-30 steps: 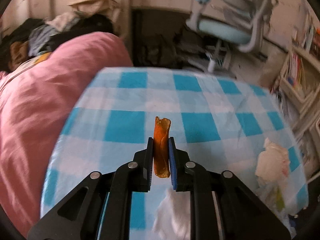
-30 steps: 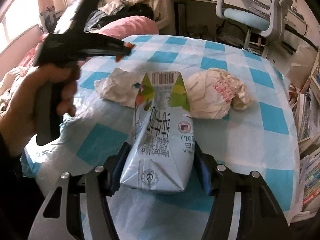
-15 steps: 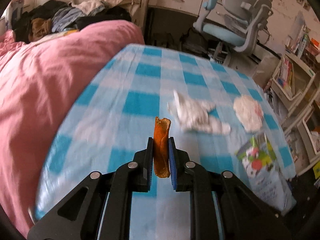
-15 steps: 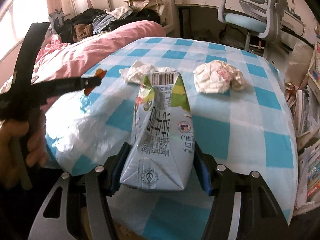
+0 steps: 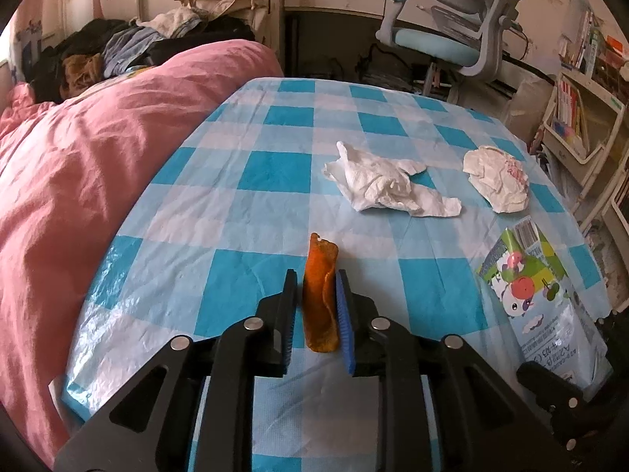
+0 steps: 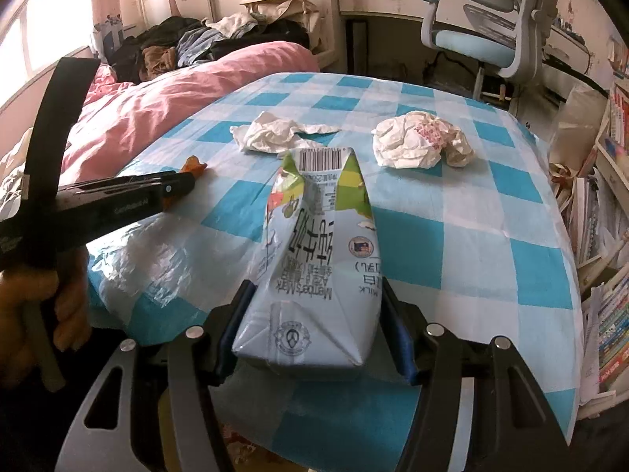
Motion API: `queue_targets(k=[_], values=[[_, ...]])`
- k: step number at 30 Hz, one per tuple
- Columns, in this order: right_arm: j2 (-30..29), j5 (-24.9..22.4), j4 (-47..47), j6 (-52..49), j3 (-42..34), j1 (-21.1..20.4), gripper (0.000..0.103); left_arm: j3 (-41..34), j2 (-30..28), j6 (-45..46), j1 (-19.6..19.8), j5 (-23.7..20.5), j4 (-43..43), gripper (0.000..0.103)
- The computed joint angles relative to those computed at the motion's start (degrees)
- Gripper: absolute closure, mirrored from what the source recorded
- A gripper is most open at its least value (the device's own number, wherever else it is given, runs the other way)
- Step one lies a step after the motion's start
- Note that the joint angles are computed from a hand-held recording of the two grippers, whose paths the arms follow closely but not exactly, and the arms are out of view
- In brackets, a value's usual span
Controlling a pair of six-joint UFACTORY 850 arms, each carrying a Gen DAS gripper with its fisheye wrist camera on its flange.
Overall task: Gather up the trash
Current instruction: 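Carry the milk carton and orange piece over the yellow bin and open both grippers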
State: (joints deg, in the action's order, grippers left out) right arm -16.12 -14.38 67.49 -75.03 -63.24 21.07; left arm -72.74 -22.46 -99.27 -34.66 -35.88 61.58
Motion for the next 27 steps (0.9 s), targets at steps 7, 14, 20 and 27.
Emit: queue_targets(k=[7,14,20,27], values=[[0.1,-0.6,4.9,-4.0,0.4,-0.3,0.043,1.8,1.6,-3.4,0.9,3.4,0.9,0.089],[1.2,-2.6,11.3,-8.9,1.7,-0.8,0.043,3.9,3.5,-10.0,0.7,4.8,6.0,0.089],[2.5,-3.6,14.3,-11.9,3.1,-0.6,0.043,4.9,4.3,-12.8,-0.2,4.0,8.2,0.089],[4.8,-5.3,15.7,-13.7,5.4,-0.4,0.043,6.6,5.7,-15.9,-1.3,3.3,10.2,0.089]])
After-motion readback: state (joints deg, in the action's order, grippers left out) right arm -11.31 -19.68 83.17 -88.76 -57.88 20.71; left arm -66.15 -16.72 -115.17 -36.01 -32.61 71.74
